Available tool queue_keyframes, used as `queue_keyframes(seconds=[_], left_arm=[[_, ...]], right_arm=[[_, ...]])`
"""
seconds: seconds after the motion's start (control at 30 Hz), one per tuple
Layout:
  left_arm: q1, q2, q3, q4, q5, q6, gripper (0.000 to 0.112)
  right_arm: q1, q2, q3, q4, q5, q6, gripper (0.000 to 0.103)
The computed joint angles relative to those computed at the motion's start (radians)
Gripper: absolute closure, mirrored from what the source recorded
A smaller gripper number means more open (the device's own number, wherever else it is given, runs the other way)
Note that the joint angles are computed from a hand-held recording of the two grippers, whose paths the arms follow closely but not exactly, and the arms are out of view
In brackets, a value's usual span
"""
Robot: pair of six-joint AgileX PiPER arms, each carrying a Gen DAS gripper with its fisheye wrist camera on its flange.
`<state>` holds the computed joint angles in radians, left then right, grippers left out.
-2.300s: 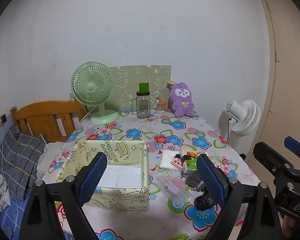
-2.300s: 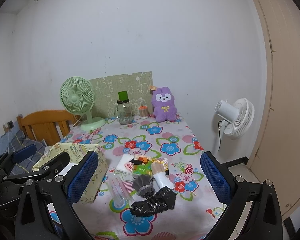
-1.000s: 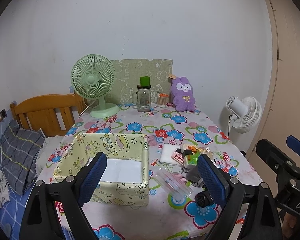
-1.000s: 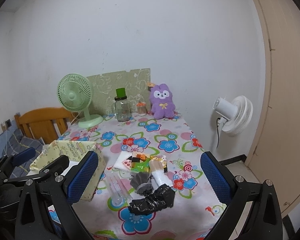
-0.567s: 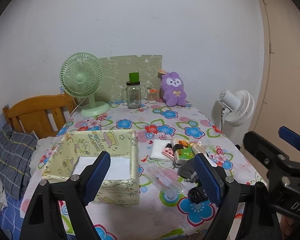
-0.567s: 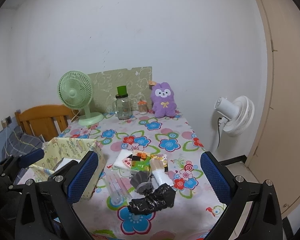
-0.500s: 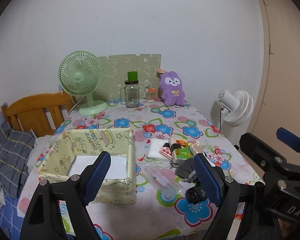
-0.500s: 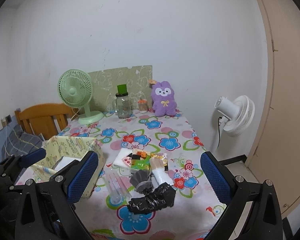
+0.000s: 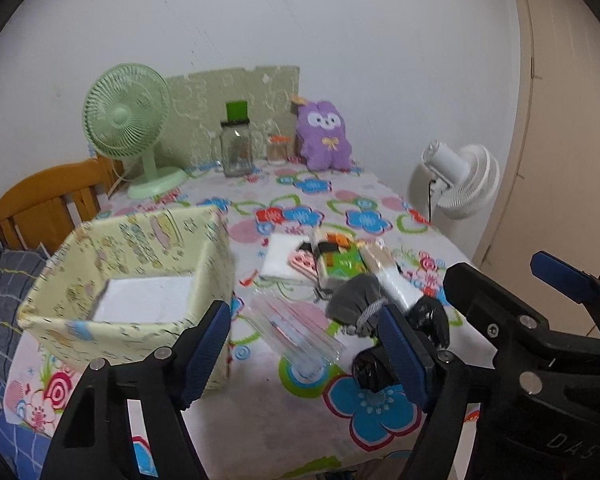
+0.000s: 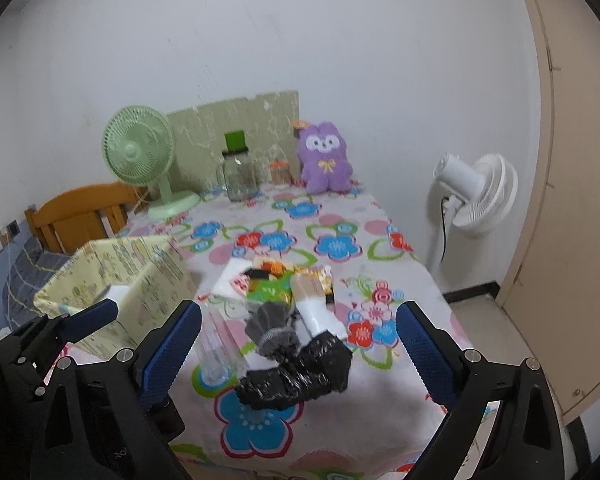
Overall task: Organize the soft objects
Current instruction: 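Move left tool toward clear straw bag while right tool reaches black plastic bag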
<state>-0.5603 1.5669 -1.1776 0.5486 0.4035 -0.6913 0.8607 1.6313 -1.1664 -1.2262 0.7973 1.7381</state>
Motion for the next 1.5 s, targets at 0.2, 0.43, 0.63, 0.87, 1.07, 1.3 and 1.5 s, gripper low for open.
queue_keyframes(seconds=[0.2, 0.43, 0.63, 0.87, 1.07, 1.3, 1.5], left_arm=[[0.015, 0.093, -0.045, -0.084, 0.013, 0.070, 0.039], [0.029, 0.193, -0.111, -0.164, 0.031, 0.150, 0.041], [0.035, 0.251, -0.155, -0.208, 0.050, 0.195, 0.041], [0.019, 0.291, -0.193, -0.175, 0.090, 0.182, 0.048], [0.005, 0.309, -0.212, -0.169, 0.105, 0.187, 0.053], [0.014, 0.313, -0.224, -0.258, 0.088, 0.285, 0.076], [0.027, 0.307, -0.235, -0.332, 0.085, 0.357, 0.094]], right_arm=[[-0.072, 0.056, 0.005, 0.039, -0.095, -0.008, 0.007], [-0.148, 0.130, -0.028, 0.122, -0.191, -0.077, 0.011], [-0.198, 0.176, -0.055, 0.209, -0.256, -0.153, 0.021], [-0.244, 0.211, -0.074, 0.369, -0.328, -0.276, 0.038], [-0.255, 0.226, -0.083, 0.413, -0.342, -0.329, 0.053], [-0.255, 0.221, -0.084, 0.403, -0.339, -0.326, 0.058], [-0.250, 0.208, -0.089, 0.380, -0.316, -0.312, 0.058]])
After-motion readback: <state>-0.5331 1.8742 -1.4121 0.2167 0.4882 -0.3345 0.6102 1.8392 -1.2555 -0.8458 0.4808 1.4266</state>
